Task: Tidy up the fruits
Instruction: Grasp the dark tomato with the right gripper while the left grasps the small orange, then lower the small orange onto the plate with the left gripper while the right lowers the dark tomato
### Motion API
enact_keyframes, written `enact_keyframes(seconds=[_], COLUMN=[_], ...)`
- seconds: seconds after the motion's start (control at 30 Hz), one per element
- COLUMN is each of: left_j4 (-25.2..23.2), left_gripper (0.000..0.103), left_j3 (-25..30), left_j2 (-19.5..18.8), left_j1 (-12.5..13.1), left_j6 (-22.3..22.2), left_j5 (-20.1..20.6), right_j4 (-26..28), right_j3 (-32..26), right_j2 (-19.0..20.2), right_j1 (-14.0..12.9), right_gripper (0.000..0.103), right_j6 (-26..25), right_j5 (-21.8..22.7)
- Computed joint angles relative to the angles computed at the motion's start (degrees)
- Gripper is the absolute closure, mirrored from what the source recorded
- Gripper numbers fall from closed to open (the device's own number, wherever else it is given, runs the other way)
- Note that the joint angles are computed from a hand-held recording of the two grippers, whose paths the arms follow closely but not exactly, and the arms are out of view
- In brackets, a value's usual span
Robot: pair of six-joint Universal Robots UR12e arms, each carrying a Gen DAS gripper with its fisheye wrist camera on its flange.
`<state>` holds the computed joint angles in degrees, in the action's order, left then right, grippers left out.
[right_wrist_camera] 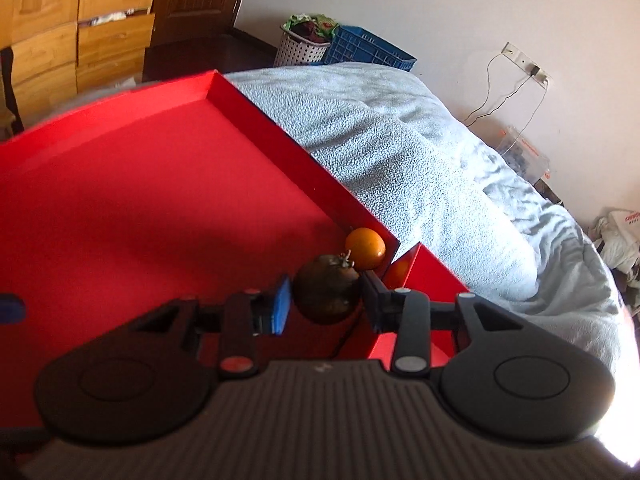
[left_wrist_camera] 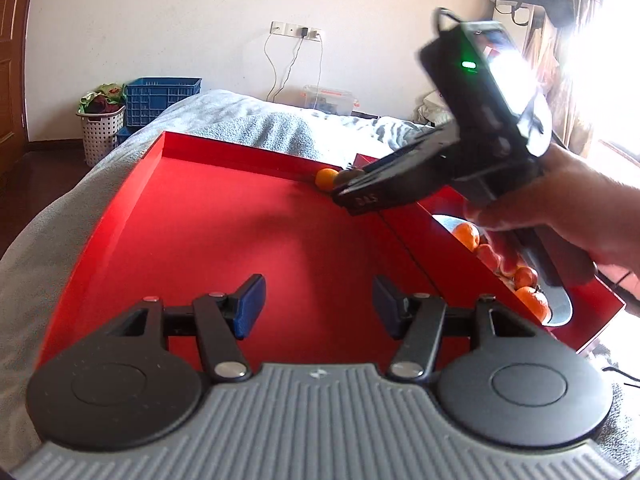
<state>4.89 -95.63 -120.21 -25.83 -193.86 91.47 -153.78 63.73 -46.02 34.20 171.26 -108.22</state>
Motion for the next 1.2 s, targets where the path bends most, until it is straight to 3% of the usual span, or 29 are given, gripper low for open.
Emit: enact_keyframes(seconds=[0.17, 0.27, 0.37, 0.5, 0.63, 0.8, 0.97, 1.2], left_j4=[-4.83, -7.22, -8.44, -15.51, -21.91, -27.79, -29.97, -31.07], left_gripper=[0.037, 0.037, 0.037, 0.037, 0.037, 0.042, 0.045, 0.053], left_j3=[1.88, 5.56, 11.39, 20.75, 28.36, 34.18, 37.57, 41.15], left_j2=[1.56, 0.91, -1.63, -6.7, -11.99, -16.61, -19.62, -22.21], left_j1=[1.34, 1.69, 1.67, 2.41, 2.16, 2.63, 2.91, 3.54], left_j6=[0.97, 4.73, 13.59, 24.49, 32.1, 35.87, 41.09, 42.4], left_j5=[0.47, 0.77, -0.97, -9.11, -8.48, -9.58, -10.38, -12.14], right_j4=[-10.04, -15.26, -18.9, -22.61, -24.56, -26.8, -27.13, -27.14], right_j3=[9.61, 14.2, 17.13, 20.01, 21.45, 21.72, 22.12, 22.16], right_j2=[-5.24, -7.48, -8.58, -9.45, -9.69, -9.22, -9.21, -9.33], right_j1=[0.81, 1.22, 1.67, 1.82, 1.89, 1.8, 1.25, 1.11], right_gripper=[0.062, 0.062, 0.061, 0.061, 0.062, 0.062, 0.062, 0.061], right_j6=[5.55, 9.66, 12.46, 16.45, 16.77, 16.07, 17.08, 18.45], right_j5=[0.81, 2.17, 2.84, 4.08, 5.42, 7.09, 9.95, 10.73])
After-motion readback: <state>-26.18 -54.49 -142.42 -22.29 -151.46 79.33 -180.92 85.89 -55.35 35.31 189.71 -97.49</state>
